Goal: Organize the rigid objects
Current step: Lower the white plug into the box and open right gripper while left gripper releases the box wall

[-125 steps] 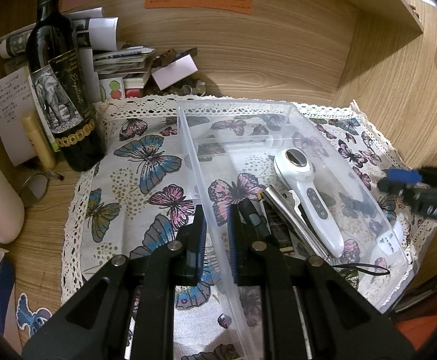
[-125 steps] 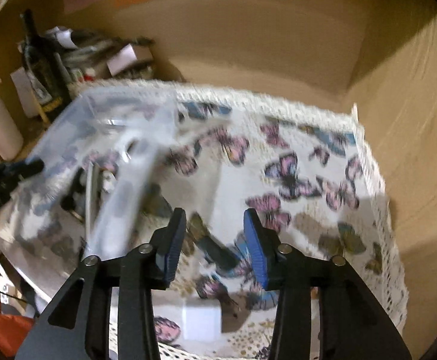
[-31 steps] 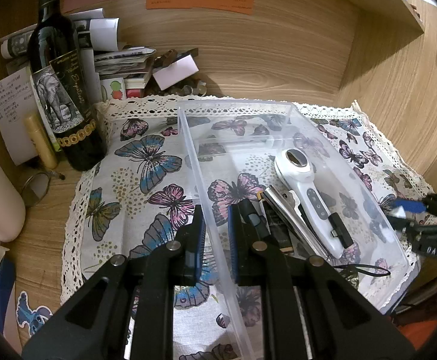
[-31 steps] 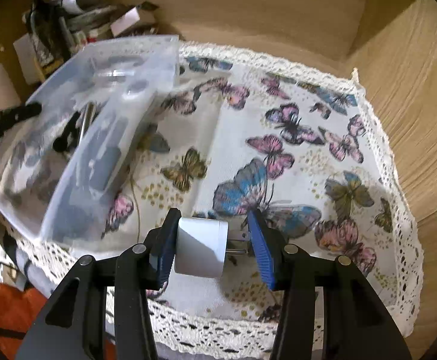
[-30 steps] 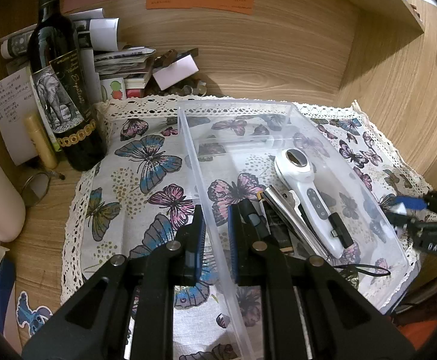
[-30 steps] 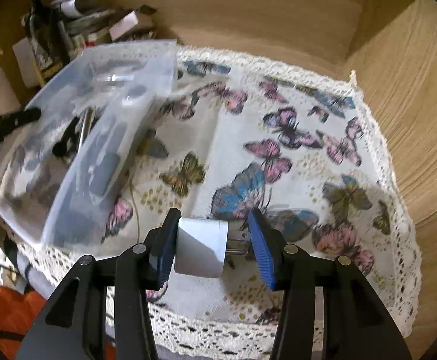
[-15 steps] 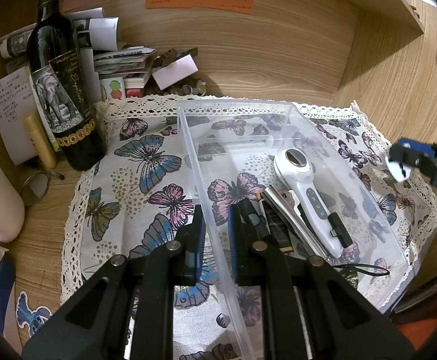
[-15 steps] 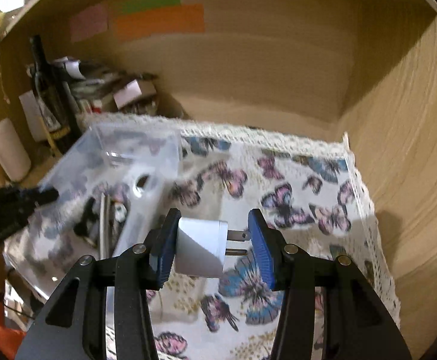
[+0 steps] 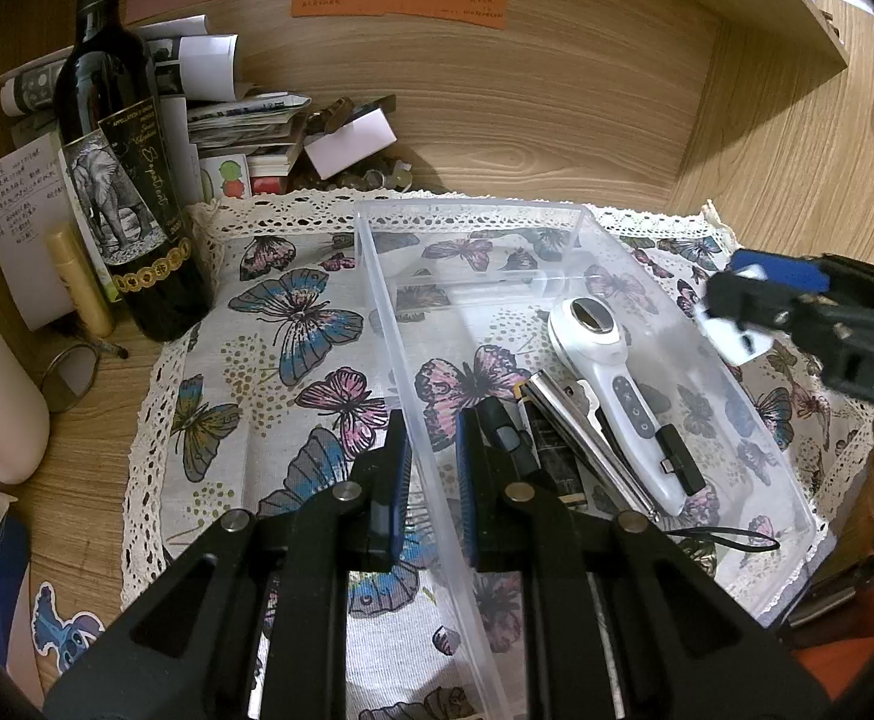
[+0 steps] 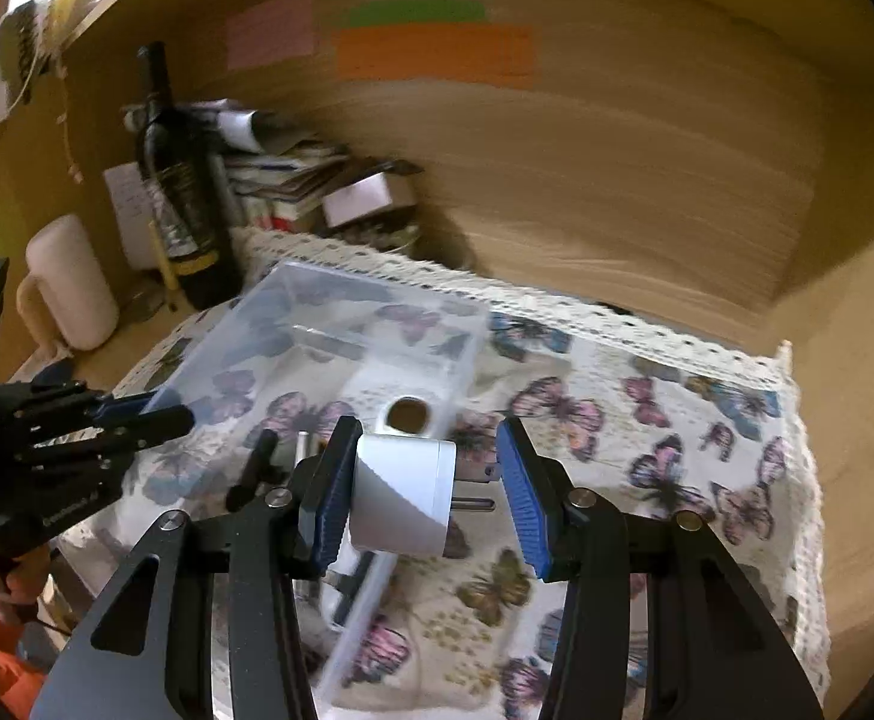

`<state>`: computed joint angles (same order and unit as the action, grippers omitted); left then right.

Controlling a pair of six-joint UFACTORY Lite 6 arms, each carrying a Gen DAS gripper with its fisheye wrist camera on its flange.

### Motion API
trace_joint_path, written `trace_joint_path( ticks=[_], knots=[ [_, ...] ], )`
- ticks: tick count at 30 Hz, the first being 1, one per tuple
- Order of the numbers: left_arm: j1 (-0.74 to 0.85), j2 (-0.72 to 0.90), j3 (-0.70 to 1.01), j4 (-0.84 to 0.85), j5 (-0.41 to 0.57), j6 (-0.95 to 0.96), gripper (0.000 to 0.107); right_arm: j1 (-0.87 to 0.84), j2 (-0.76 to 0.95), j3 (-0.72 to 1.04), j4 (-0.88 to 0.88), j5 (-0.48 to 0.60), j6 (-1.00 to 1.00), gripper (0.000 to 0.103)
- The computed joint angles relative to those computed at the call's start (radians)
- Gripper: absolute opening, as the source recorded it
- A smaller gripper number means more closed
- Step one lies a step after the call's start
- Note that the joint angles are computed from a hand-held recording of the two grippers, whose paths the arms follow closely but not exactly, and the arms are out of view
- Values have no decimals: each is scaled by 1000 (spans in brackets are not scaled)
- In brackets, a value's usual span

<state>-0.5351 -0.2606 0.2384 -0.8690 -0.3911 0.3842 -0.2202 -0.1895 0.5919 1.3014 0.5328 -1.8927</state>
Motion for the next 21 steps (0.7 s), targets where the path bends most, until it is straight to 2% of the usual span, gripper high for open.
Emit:
trace_joint_path(
  ticks=[10,21],
  knots=[
    [0,0,0,2,1,-2,13,143,106,18,55,-80,-30,43],
    [0,1,0,2,1,-3,13,214,179,43,65,-127,-19,43]
  ],
)
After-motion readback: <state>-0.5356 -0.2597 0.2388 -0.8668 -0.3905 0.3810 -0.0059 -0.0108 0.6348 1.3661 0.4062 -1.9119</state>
